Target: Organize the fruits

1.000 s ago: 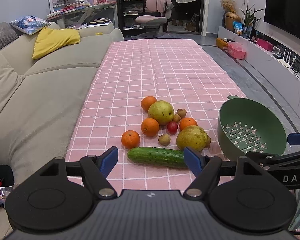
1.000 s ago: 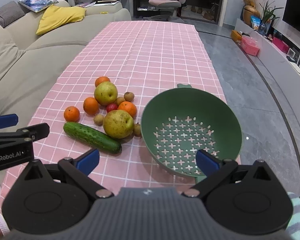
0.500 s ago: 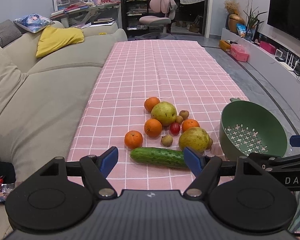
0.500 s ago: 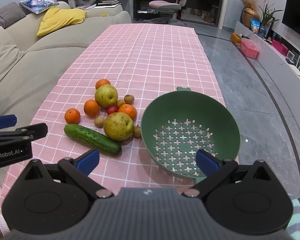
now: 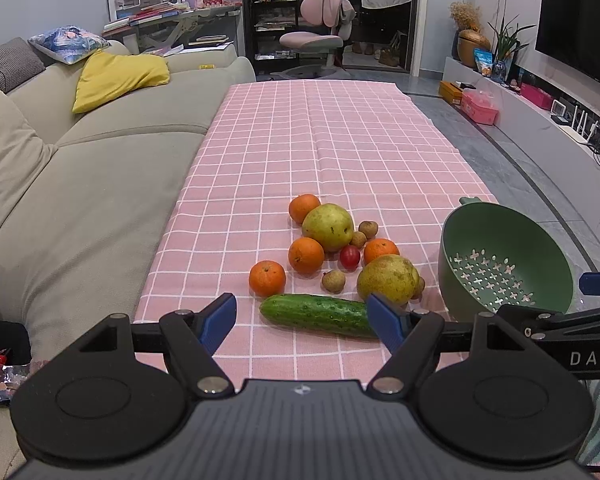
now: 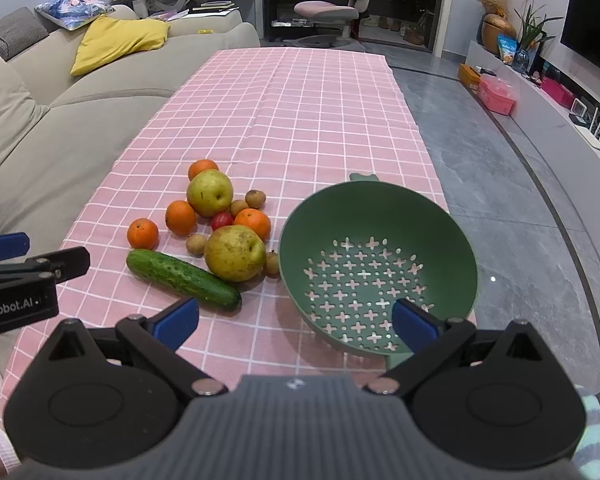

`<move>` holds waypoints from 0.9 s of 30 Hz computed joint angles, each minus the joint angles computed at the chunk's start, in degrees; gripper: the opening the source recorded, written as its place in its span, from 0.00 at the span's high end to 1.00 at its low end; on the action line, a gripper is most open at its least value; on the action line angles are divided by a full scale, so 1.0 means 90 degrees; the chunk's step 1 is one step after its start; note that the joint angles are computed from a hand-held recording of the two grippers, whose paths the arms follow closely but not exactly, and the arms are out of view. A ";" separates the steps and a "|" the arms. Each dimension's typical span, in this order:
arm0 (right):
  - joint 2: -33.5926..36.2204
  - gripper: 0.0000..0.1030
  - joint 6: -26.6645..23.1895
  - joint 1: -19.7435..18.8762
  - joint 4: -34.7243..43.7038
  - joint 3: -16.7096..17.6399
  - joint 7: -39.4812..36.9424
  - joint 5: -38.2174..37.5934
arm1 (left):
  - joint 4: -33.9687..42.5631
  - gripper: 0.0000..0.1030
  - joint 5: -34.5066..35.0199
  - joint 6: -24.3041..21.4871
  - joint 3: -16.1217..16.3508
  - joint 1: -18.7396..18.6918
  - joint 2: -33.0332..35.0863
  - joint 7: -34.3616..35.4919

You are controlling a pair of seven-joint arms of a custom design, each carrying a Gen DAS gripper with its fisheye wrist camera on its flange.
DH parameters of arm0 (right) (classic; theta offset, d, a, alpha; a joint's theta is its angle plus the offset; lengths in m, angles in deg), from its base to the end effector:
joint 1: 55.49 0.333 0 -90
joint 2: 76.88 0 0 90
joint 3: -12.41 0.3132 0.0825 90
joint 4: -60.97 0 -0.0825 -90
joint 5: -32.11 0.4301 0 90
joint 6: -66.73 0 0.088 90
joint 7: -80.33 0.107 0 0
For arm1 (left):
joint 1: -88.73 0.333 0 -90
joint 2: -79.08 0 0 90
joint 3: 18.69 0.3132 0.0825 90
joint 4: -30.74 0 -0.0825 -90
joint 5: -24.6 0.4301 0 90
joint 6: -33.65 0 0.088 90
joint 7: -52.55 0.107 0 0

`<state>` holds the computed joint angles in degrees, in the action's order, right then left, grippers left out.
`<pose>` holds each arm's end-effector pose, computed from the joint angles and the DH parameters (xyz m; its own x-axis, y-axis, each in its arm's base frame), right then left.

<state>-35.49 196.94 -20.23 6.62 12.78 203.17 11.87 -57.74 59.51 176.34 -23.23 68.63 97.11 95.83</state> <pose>0.6877 0.4797 0.5156 0.1902 -0.9817 -0.0001 -0.7644 -0.1480 -0.6275 0.6791 -0.3063 0.5276 0.0369 -0.9990 -0.0240 -0.7106 -0.0093 -0.7035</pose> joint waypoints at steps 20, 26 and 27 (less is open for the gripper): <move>-0.0078 0.04 0.0048 0.0003 -0.0100 -0.0001 0.0074 -0.0046 | -0.0091 0.15 -0.0102 -0.0044 -0.0044 0.0016 -0.0051 0.0008; -0.0165 0.04 0.0117 -0.0021 -0.0233 0.0007 0.0160 -0.0035 | -0.0058 0.15 -0.0120 -0.0095 -0.0039 0.0019 -0.0025 0.0051; -0.0172 0.04 0.0127 -0.0032 -0.0248 0.0012 0.0163 -0.0031 | -0.0047 0.15 -0.0131 -0.0102 -0.0040 0.0023 -0.0019 0.0067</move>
